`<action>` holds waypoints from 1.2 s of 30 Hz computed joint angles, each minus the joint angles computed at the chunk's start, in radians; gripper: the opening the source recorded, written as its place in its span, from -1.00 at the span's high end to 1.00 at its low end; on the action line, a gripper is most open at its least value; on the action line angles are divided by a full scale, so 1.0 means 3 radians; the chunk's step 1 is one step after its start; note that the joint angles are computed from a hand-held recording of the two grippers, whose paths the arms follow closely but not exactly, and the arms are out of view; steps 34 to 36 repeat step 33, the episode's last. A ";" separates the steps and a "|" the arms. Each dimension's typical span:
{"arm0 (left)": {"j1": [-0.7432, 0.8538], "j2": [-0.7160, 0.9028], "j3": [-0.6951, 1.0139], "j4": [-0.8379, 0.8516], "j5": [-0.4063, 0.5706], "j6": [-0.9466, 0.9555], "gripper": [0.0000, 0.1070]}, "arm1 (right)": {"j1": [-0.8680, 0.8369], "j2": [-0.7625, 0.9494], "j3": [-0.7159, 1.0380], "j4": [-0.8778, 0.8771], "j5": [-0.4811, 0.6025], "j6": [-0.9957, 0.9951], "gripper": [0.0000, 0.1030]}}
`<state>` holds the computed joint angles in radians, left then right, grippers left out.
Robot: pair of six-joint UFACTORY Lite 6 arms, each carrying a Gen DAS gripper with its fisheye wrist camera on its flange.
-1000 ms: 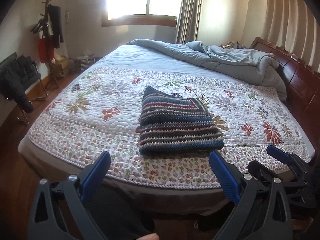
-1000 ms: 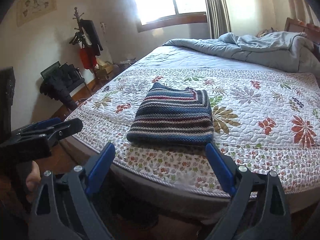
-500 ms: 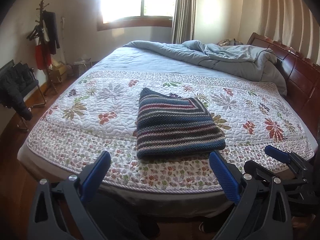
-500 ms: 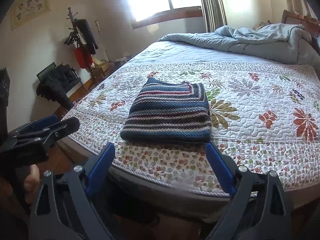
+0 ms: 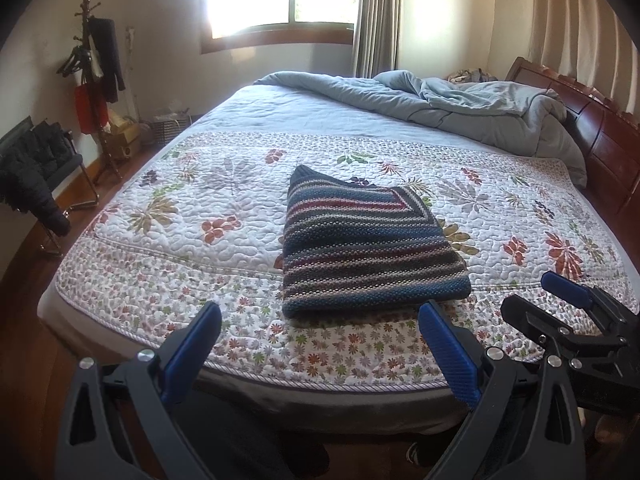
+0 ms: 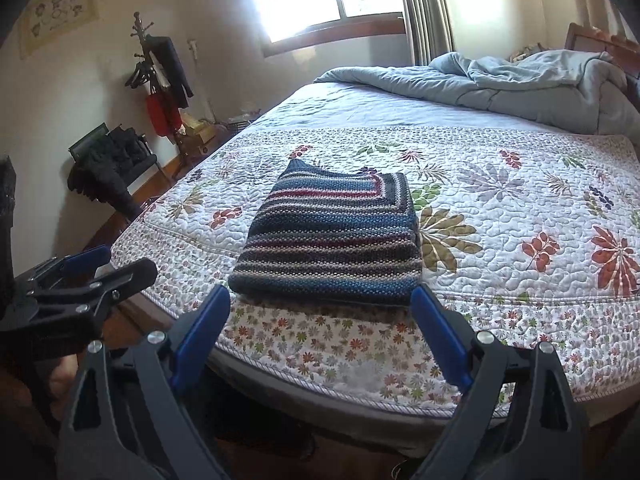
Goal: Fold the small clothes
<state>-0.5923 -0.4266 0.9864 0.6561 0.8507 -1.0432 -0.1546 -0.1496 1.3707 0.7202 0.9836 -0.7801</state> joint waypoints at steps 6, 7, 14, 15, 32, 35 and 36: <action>-0.0033 0.0016 0.0012 0.0037 0.0021 -0.0001 -0.85 | -0.0023 -0.0034 -0.0047 -0.0015 0.0002 -0.0009 -0.77; -0.0043 0.0013 0.0010 0.0045 0.0028 -0.0016 -0.85 | -0.0028 -0.0035 -0.0050 -0.0015 0.0006 -0.0013 -0.77; -0.0080 0.0019 0.0017 0.0069 0.0053 -0.0039 -0.85 | -0.0102 -0.0052 -0.0080 0.0020 0.0031 -0.0069 -0.77; -0.0110 0.0025 0.0021 0.0089 0.0076 -0.0062 -0.85 | -0.0112 -0.0060 -0.0092 0.0029 0.0034 -0.0076 -0.77; -0.0248 0.0051 0.0099 0.0151 0.0255 -0.0167 -0.85 | -0.0177 -0.0080 -0.0129 0.0075 0.0060 -0.0121 -0.77; -0.0254 0.0050 0.0102 0.0152 0.0261 -0.0171 -0.85 | -0.0176 -0.0085 -0.0134 0.0071 0.0058 -0.0120 -0.77; -0.0254 0.0050 0.0102 0.0152 0.0261 -0.0171 -0.85 | -0.0176 -0.0085 -0.0134 0.0071 0.0058 -0.0120 -0.77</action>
